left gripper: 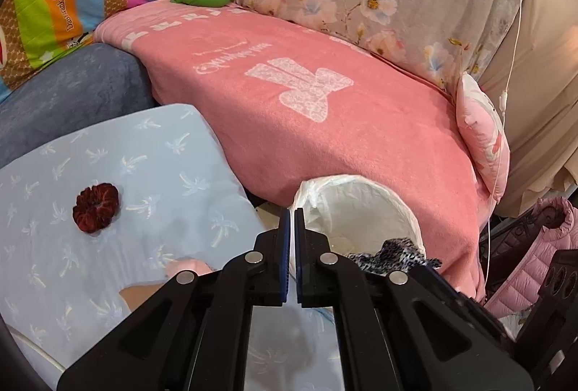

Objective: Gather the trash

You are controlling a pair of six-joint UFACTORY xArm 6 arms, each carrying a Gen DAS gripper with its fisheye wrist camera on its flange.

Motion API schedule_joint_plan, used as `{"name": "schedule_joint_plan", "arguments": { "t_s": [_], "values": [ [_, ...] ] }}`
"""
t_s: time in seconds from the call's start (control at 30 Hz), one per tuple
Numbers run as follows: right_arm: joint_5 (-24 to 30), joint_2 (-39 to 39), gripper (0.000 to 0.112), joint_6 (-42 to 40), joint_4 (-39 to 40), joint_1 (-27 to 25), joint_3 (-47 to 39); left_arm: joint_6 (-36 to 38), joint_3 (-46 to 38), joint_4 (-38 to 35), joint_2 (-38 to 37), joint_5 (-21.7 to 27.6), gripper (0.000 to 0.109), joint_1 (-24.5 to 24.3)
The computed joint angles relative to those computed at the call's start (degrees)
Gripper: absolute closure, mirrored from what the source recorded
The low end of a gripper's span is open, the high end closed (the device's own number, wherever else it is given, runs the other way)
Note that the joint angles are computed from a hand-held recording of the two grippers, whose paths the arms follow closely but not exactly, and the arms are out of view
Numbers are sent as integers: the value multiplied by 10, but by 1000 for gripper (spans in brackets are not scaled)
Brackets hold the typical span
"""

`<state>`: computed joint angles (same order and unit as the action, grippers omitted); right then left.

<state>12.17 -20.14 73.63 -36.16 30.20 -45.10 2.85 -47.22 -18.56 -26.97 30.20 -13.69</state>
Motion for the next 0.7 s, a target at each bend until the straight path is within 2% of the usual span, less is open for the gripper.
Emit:
{"name": "schedule_joint_plan", "arguments": {
  "t_s": [0.17, 0.23, 0.27, 0.3, 0.33, 0.4, 0.6, 0.7],
  "values": [
    [-7, 9, 110, -9, 16, 9, 5, -20, 28, 28, -1, 21, 105, 17],
    [-11, 16, 110, -12, 19, 15, 3, -20, 40, 26, -1, 31, 100, 32],
    [-11, 21, 110, -12, 20, 19, 0, -20, 45, 27, 0, 37, 94, 40],
    [-14, 27, 110, -17, 24, 22, -3, -21, 53, 30, 0, 41, 82, 49],
    [-15, 31, 110, -19, 26, 25, -5, -28, 59, 36, -1, 41, 65, 54],
    [-17, 41, 110, -27, 34, 30, -10, -47, 75, 55, -7, 32, 50, 64],
    [-16, 64, 110, -41, 46, 41, -27, -84, 87, 114, 12, 24, 49, 67],
    [-15, 68, 110, -42, 48, 43, -28, -98, 88, 134, 26, 25, 52, 64]
  ]
}}
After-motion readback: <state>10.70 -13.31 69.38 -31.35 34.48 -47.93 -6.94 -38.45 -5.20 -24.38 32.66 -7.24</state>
